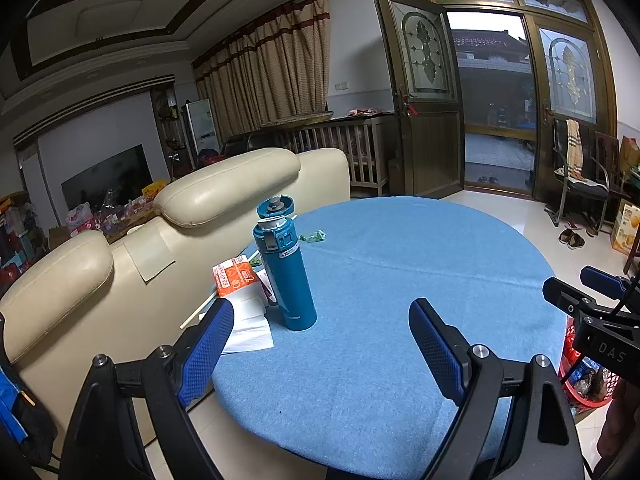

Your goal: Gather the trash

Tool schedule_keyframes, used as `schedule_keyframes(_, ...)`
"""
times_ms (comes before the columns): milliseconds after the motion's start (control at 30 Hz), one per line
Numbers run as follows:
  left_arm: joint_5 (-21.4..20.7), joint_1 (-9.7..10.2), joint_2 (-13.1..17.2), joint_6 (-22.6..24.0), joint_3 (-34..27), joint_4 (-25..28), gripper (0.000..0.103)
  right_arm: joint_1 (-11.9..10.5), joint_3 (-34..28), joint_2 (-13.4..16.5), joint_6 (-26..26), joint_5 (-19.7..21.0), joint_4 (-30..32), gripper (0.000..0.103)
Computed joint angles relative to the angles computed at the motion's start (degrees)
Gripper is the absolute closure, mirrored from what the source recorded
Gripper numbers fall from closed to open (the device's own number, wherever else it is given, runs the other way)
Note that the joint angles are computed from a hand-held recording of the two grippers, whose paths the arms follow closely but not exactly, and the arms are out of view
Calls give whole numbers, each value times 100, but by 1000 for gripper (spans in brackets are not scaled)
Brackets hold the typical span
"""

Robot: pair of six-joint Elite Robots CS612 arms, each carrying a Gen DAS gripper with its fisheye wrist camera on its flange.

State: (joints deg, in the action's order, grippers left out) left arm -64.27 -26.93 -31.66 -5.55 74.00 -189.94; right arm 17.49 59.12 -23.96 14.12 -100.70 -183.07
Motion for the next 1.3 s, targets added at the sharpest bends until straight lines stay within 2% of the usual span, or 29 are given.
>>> schedule_keyframes(1300, 54, -36, -60, 51, 116, -83, 13, 7, 14, 14, 45, -17, -35, 28)
